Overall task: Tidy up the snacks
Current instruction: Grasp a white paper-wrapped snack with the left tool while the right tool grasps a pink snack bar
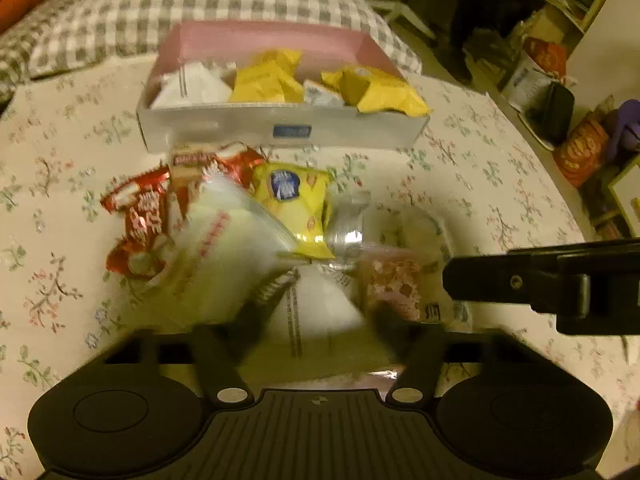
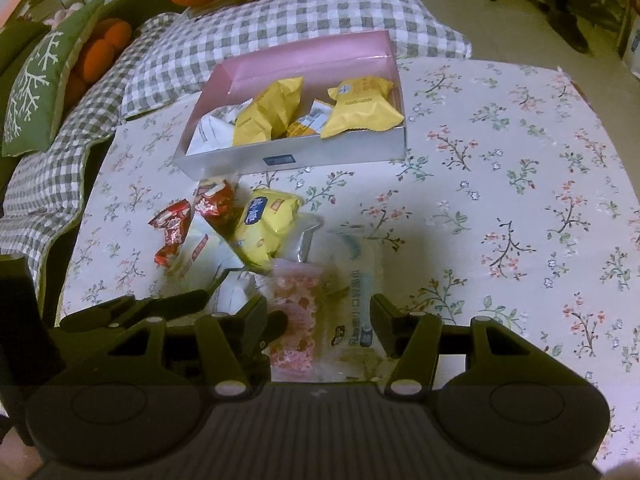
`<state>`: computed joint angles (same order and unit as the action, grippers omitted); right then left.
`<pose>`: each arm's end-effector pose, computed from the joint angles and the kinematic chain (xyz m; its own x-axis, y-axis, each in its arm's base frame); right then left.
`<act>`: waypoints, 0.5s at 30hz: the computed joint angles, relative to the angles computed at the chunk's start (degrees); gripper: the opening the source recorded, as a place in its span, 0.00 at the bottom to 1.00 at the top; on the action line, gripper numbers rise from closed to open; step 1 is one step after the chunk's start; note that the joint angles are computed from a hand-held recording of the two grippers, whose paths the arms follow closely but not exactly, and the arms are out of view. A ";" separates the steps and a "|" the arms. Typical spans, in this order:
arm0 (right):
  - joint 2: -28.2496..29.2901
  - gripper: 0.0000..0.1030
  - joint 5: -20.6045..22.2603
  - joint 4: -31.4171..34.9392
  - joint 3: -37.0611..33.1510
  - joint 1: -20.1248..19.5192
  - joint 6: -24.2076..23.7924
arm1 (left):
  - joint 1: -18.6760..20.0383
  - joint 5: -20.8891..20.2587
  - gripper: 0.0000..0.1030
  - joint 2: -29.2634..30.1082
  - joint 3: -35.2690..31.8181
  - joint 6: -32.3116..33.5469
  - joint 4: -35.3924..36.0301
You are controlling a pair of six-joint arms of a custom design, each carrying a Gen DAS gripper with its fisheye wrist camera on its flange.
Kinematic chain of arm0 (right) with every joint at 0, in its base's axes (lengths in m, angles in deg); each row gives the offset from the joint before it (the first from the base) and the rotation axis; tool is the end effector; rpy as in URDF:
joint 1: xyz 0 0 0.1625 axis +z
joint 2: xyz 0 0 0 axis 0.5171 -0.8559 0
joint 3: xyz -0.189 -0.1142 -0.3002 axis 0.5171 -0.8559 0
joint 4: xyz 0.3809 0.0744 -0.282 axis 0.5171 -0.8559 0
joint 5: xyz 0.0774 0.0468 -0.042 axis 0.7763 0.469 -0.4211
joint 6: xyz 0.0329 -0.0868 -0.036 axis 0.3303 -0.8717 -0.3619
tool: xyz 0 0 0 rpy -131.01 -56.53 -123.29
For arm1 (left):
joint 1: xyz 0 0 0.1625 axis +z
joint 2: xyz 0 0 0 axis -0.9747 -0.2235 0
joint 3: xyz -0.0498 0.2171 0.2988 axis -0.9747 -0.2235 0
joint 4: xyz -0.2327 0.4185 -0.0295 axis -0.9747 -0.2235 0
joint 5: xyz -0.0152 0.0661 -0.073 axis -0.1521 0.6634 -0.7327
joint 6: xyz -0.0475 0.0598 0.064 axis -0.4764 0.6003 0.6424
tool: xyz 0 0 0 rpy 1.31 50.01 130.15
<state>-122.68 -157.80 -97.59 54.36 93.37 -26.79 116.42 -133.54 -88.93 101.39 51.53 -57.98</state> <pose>0.2634 -0.2706 0.0163 -0.8429 0.0960 0.5294 -0.2005 0.8570 -0.4747 -0.0764 -0.2938 0.1714 -0.7880 0.4328 -0.4379 0.5327 0.8359 -0.1325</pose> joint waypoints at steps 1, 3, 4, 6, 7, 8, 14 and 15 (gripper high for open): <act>-0.04 0.52 -0.02 0.01 0.03 -0.12 0.06 | 0.52 -0.19 0.49 -0.01 -0.13 0.09 -0.19; -0.15 0.52 0.09 0.05 0.15 -0.45 0.24 | 1.91 -1.06 0.47 0.22 -0.32 0.87 -1.11; -0.18 0.52 0.24 0.06 0.20 -0.57 0.26 | 2.37 -1.44 0.47 0.08 -0.33 1.06 -1.30; -0.09 0.52 0.46 0.13 0.22 -0.65 0.40 | 2.16 -1.47 0.46 -0.61 -0.17 1.36 -0.66; -0.13 0.52 0.94 0.11 0.26 -0.82 0.33 | 1.72 -1.20 0.46 -0.92 -0.02 1.42 -0.26; -0.17 0.52 1.44 0.13 0.30 -1.08 0.44 | 1.25 -0.87 0.46 -1.24 0.17 1.54 0.12; 0.33 0.52 2.28 1.19 0.10 -2.12 1.63 | 0.17 0.80 0.48 -2.02 1.19 2.00 0.81; 0.29 0.52 2.76 1.30 0.14 -2.41 1.74 | -0.03 1.36 0.49 -1.72 1.36 2.01 1.20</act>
